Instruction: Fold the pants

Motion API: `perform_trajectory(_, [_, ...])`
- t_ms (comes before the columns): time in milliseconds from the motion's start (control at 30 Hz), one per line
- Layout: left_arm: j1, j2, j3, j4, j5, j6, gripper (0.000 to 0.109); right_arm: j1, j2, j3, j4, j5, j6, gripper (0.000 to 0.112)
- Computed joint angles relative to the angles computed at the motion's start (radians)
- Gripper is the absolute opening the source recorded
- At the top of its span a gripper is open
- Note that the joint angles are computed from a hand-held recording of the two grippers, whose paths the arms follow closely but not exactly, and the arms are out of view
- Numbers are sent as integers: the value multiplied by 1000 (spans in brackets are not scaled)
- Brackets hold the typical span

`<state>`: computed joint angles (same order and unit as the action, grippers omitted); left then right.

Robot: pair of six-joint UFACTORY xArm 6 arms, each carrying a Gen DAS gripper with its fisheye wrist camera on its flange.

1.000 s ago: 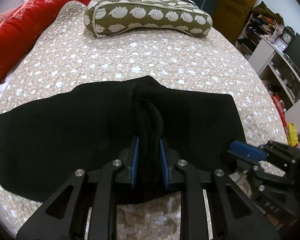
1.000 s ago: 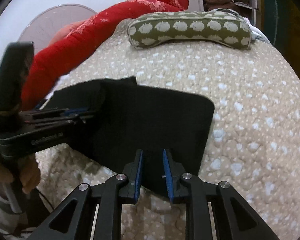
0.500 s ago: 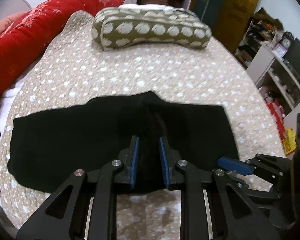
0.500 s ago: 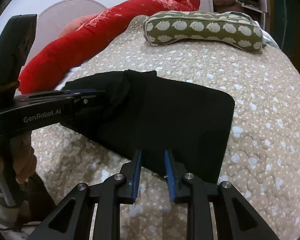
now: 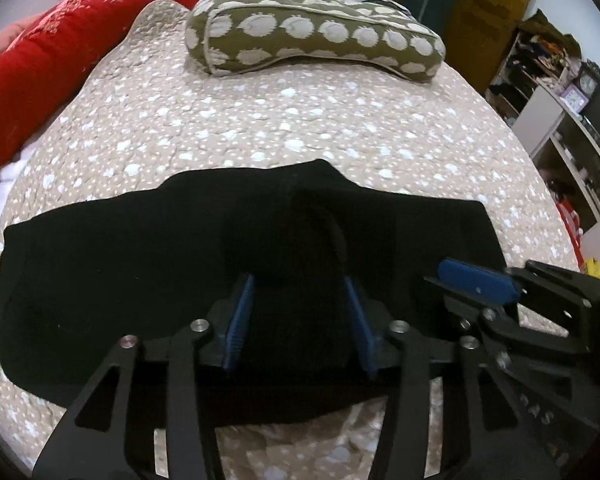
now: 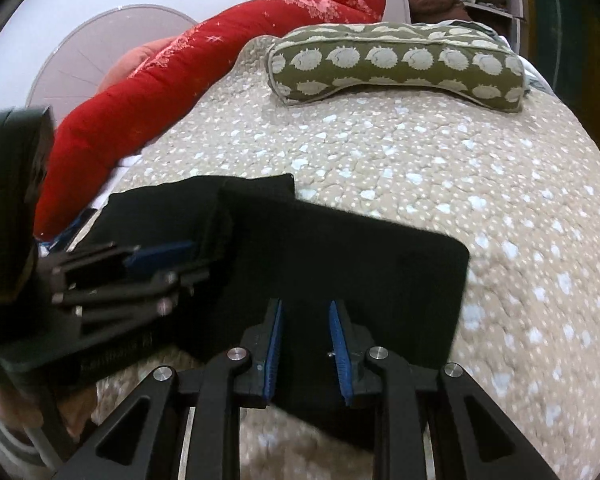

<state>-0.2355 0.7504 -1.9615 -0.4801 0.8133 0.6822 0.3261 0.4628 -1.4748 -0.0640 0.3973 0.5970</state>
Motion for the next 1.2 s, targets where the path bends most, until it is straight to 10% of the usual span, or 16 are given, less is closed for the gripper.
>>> perform_trajectory(533, [39,-83,94,-32,-40,25,49,2,-37,34,38,2,-15,24])
perform_trajectory(1200, [152,-112,137,40,-85,-89,49,54,180,-329,-1,160,-84,24])
